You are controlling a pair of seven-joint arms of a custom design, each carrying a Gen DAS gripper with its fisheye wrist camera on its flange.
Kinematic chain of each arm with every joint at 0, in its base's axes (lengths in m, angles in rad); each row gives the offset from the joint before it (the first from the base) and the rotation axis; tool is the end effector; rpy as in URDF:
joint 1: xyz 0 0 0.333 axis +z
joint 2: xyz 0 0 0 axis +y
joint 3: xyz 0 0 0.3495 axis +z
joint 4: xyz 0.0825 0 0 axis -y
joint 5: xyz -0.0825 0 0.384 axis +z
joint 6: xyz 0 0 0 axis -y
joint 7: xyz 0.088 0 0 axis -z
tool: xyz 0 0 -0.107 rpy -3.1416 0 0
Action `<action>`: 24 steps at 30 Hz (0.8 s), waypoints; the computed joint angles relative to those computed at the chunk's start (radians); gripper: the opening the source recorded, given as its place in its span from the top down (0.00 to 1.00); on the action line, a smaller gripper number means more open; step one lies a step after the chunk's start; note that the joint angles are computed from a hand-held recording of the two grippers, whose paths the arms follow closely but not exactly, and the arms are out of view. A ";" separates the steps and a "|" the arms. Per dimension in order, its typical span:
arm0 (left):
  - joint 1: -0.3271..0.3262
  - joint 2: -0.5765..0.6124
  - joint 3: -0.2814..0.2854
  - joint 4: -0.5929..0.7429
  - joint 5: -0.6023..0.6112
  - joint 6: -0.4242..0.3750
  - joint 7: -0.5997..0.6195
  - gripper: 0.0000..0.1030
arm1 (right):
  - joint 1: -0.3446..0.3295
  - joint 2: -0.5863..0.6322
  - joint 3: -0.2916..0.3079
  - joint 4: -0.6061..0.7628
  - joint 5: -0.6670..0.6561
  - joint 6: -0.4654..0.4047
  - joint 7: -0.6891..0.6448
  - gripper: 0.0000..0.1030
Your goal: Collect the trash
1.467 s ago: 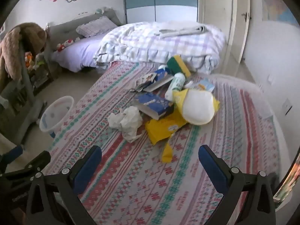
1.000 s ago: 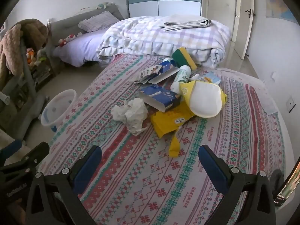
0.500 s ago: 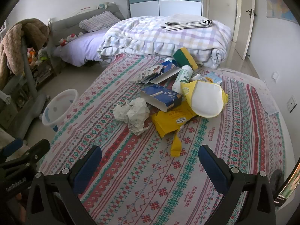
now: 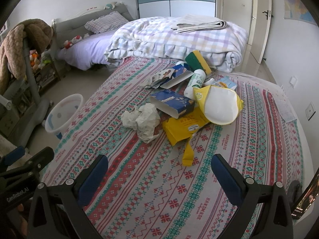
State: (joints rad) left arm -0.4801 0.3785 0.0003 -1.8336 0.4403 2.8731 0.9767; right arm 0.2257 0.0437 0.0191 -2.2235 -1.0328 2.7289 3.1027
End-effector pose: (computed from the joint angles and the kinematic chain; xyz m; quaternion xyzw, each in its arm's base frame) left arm 0.6052 -0.3421 0.4289 -0.5688 0.7490 -0.2767 0.1973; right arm 0.5353 0.1670 0.4249 -0.5106 0.7823 -0.2739 0.2285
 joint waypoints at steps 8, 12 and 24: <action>0.001 0.002 -0.002 0.005 -0.002 -0.003 0.004 0.01 | 0.001 0.003 0.000 0.003 0.002 -0.003 -0.001 0.00; -0.003 -0.001 0.000 -0.001 0.001 -0.002 0.000 0.01 | 0.002 0.002 0.000 0.003 0.002 -0.001 -0.002 0.00; 0.006 0.001 -0.006 0.003 -0.011 -0.002 0.014 0.01 | 0.005 0.005 0.000 0.006 0.009 -0.001 -0.008 0.00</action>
State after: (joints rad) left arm -0.4744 0.3799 -0.0059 -1.8307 0.4291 2.8706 0.9909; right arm 0.2302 0.0488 0.0190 -2.2180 -1.0241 2.7276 3.0951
